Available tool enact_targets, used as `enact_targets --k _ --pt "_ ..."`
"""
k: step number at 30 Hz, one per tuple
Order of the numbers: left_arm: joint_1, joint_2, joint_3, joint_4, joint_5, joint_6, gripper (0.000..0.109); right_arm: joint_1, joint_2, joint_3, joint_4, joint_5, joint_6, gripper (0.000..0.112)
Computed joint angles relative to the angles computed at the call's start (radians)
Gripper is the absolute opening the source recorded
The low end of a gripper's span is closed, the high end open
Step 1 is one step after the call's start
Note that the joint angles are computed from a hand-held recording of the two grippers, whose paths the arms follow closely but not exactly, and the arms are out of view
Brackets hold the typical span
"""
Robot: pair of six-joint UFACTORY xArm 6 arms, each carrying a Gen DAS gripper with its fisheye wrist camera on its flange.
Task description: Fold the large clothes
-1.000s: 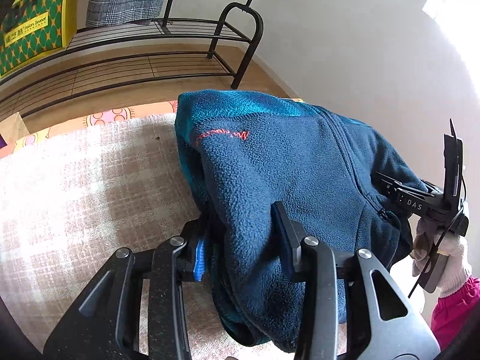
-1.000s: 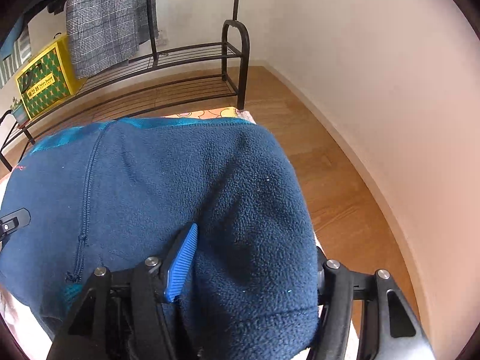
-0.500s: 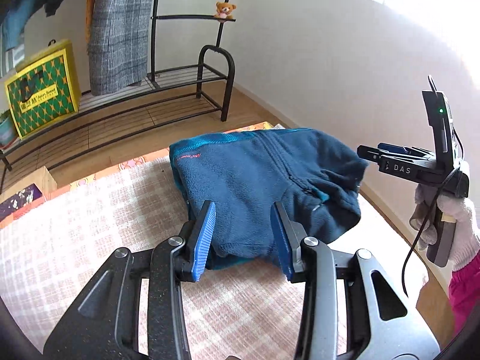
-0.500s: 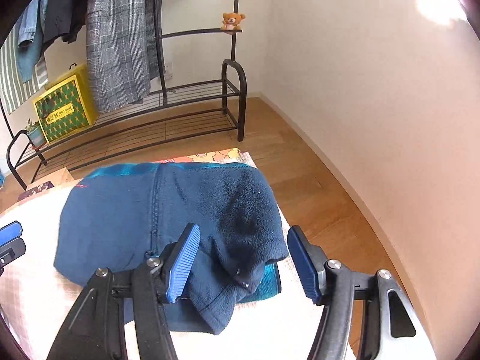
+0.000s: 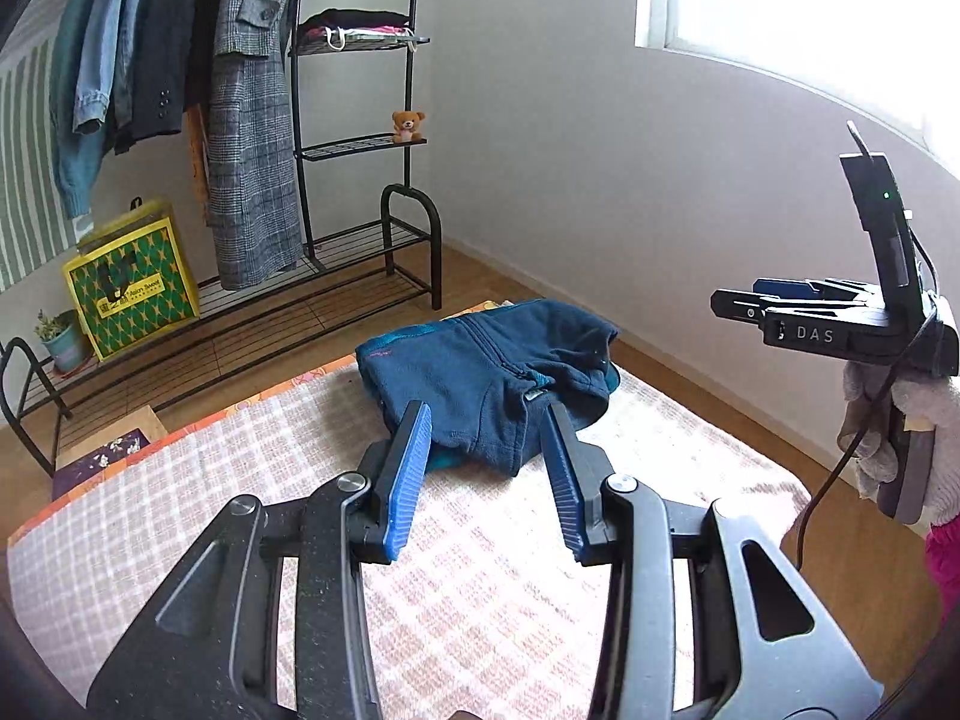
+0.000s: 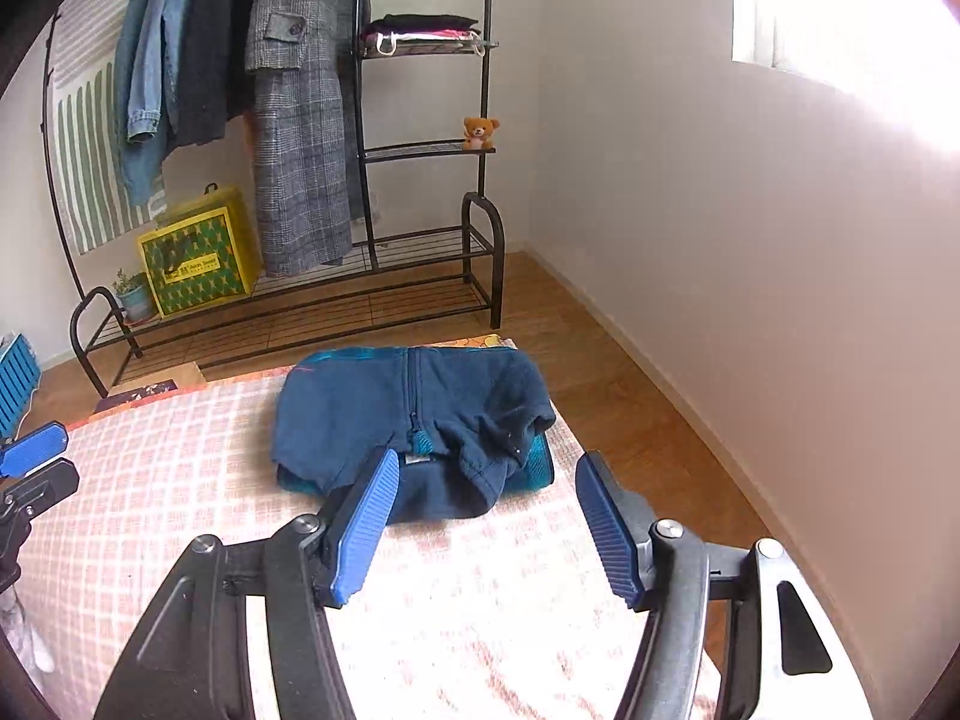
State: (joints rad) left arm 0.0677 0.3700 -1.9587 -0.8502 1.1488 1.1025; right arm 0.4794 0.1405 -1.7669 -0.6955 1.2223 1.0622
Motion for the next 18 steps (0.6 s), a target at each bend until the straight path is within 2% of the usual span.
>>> enact_targets --k 7,9,13,14,16,18 --pt "0.100 -0.206 0.236 -0.070 0.039 0.123 0.039 0.194 -0.059 0.026 -0.129 0.157 0.145 0.067" --pt "0.128 -0.243 0.283 -0.092 0.047 0.150 0.039 0.235 -0.069 0.037 -0.154 0.171 0.200 0.072" --pt "0.174 -0.290 0.347 -0.122 0.052 0.183 0.039 0.290 -0.069 0.060 -0.184 0.190 0.305 0.073" --pt "0.183 -0.298 0.361 -0.129 0.049 0.192 0.042 0.298 -0.067 0.068 -0.189 0.192 0.326 0.073" --pt "0.197 -0.315 0.392 -0.142 0.034 0.214 0.054 0.314 -0.059 0.069 -0.199 0.203 0.359 0.073" --pt "0.209 -0.322 0.413 -0.153 0.024 0.232 0.058 0.320 -0.049 0.074 -0.207 0.208 0.386 0.073"
